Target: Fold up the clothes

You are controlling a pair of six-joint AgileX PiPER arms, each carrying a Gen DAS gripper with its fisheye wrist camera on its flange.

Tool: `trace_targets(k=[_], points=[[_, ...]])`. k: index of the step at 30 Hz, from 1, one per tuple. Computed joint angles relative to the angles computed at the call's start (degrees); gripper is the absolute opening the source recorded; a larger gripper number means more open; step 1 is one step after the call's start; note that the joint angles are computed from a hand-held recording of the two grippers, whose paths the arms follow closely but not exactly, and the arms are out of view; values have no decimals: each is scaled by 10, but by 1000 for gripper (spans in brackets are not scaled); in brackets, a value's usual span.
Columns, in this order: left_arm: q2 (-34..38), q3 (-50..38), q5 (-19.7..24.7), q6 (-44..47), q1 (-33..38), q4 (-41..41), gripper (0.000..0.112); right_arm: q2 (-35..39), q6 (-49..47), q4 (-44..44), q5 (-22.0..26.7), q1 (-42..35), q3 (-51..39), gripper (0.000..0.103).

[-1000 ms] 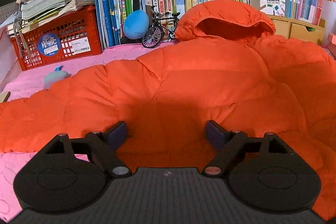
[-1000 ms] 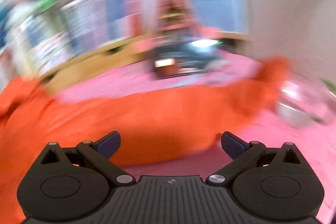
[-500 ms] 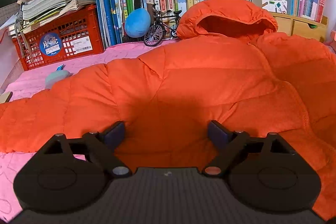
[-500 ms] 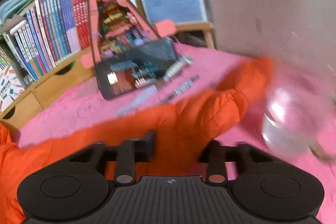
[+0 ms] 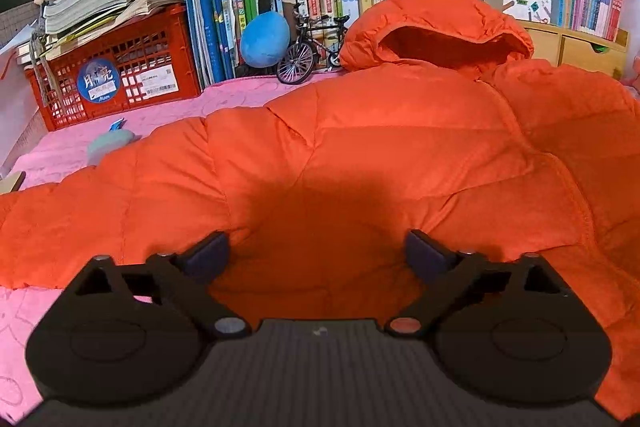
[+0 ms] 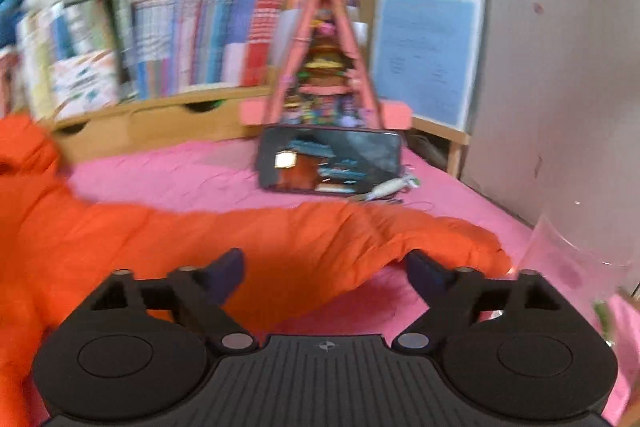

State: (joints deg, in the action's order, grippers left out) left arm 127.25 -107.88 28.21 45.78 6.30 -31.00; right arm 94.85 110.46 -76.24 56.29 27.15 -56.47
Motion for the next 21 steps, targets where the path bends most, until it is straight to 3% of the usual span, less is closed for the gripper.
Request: trace_targets(k=[4, 8, 14, 21], points=[[-8, 4, 19, 7, 8, -17, 102, -35, -59, 40, -20, 48, -14, 97], [-74, 79, 86, 92, 40, -101, 102, -44, -112, 91, 3, 134, -51, 103], [-198, 219, 187, 153, 86, -128, 103, 9, -56, 138, 34, 273, -88, 103], [-342, 392, 160, 228, 121, -151, 103, 83, -111, 164, 97, 379, -169, 103]])
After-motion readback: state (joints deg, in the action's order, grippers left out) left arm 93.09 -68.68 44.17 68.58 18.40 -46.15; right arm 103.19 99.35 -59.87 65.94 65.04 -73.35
